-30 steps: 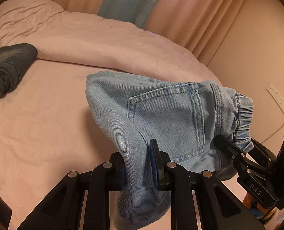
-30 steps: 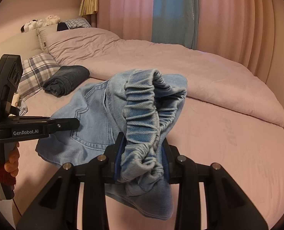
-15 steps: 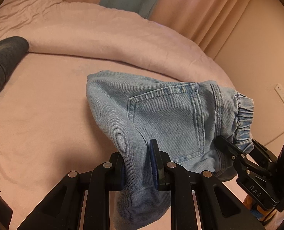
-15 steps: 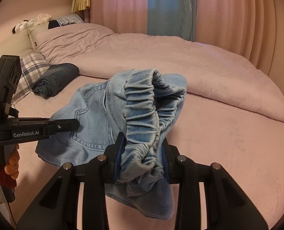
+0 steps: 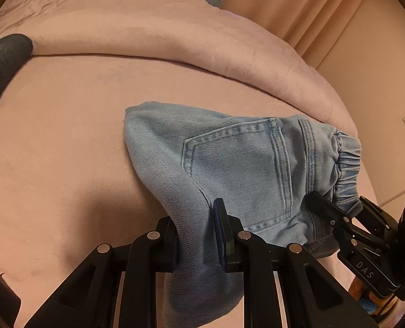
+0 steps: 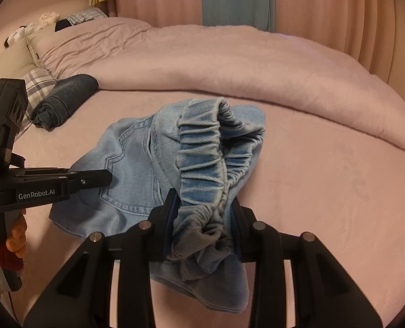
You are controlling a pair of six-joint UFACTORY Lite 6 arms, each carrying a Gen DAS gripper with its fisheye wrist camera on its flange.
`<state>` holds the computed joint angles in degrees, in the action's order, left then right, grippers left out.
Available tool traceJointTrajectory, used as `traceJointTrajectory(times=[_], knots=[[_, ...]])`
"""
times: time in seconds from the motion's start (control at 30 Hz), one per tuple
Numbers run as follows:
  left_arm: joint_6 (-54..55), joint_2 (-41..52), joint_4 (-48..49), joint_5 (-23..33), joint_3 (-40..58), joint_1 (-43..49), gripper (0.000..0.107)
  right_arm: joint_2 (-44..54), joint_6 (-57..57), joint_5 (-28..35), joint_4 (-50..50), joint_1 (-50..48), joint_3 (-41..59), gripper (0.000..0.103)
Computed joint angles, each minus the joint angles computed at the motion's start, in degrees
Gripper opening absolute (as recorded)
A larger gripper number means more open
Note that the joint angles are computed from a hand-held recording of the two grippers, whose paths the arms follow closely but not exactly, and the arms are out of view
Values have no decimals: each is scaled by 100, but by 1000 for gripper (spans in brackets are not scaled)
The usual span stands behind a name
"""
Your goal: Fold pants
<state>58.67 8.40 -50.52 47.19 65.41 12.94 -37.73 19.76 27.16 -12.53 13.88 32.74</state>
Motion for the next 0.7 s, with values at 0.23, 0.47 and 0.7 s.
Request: traceJointTrajectory(times=[0.23,0.47,0.7], knots=[[-4,156,94,-119,109,-77,19,170,-315,-153,366,-216,-72,35],[-214,179,375,-387,109,-261,19,475,-633,-254,830,-415,-76,37],[-579,179,717,-642,88,-344,35,810,-1278,-325,1525,-742,-11,48]])
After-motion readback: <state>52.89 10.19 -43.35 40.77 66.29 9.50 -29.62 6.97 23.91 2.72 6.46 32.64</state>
